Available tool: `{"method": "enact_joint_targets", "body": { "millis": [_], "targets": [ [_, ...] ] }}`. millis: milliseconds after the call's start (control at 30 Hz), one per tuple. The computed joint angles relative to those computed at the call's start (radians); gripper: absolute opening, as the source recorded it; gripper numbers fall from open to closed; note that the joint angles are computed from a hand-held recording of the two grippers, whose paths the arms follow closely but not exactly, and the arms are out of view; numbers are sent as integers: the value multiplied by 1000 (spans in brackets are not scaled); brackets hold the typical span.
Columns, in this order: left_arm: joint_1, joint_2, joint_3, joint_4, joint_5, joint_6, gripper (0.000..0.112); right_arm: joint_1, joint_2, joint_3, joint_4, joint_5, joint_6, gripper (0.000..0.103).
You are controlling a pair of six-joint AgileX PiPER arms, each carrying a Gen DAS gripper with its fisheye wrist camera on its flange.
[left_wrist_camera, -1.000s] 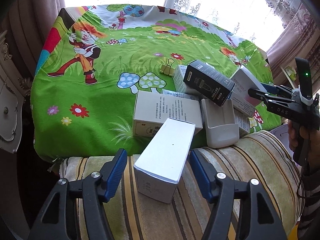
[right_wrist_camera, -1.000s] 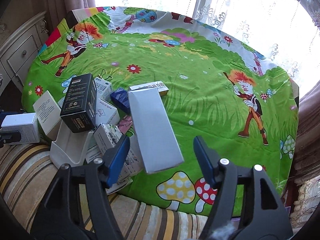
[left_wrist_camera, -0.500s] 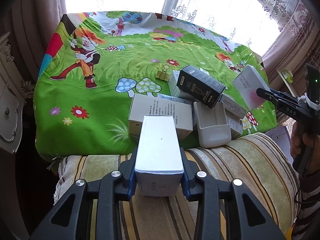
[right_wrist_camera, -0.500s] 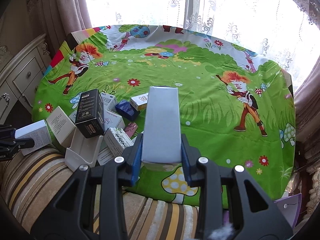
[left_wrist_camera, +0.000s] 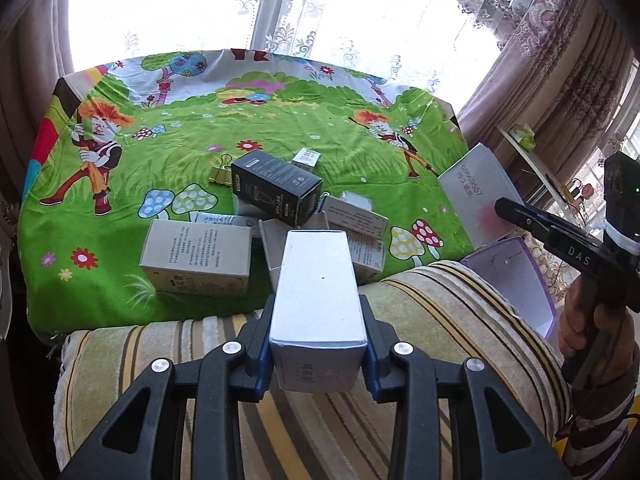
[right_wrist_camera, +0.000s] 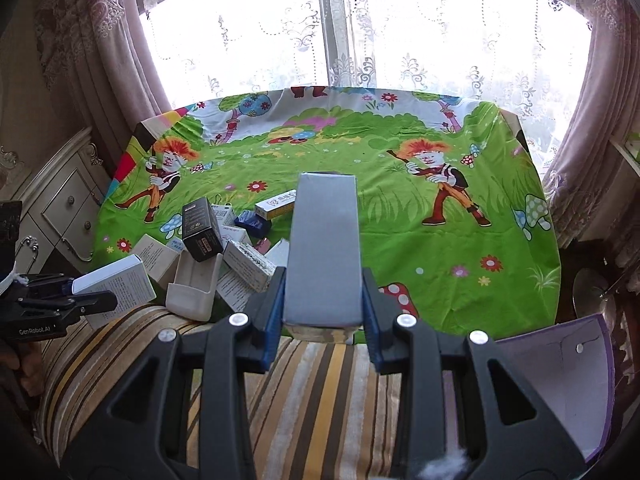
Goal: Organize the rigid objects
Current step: 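Carry both white boxes into the purple storage box and open both tools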
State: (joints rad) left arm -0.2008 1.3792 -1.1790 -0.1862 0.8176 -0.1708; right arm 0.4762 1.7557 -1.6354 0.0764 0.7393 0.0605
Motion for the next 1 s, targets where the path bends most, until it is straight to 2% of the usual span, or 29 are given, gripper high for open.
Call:
{"method": "enact_joint_targets", "body": {
  "millis": [267,433,700,833,1000],
  "targets": [
    [-178,132,-160,-24,15,-41,36,-74,-195,245,-72,-71,140,39],
    [-266,250,-295,-74,50,-42,36,-148,-295,372,-132,-85,235,39],
    [-381,402,-481,-147,60,-34,36,-232,-382,465,-263,-68,390,39],
    [-424,477,-565,-191,72,3,36,-279,-411,509,-275,-75,431,39],
    [-468,565,-684,-162,128,2,40,-316,-438,551,-282,-86,460,39]
  ]
}}
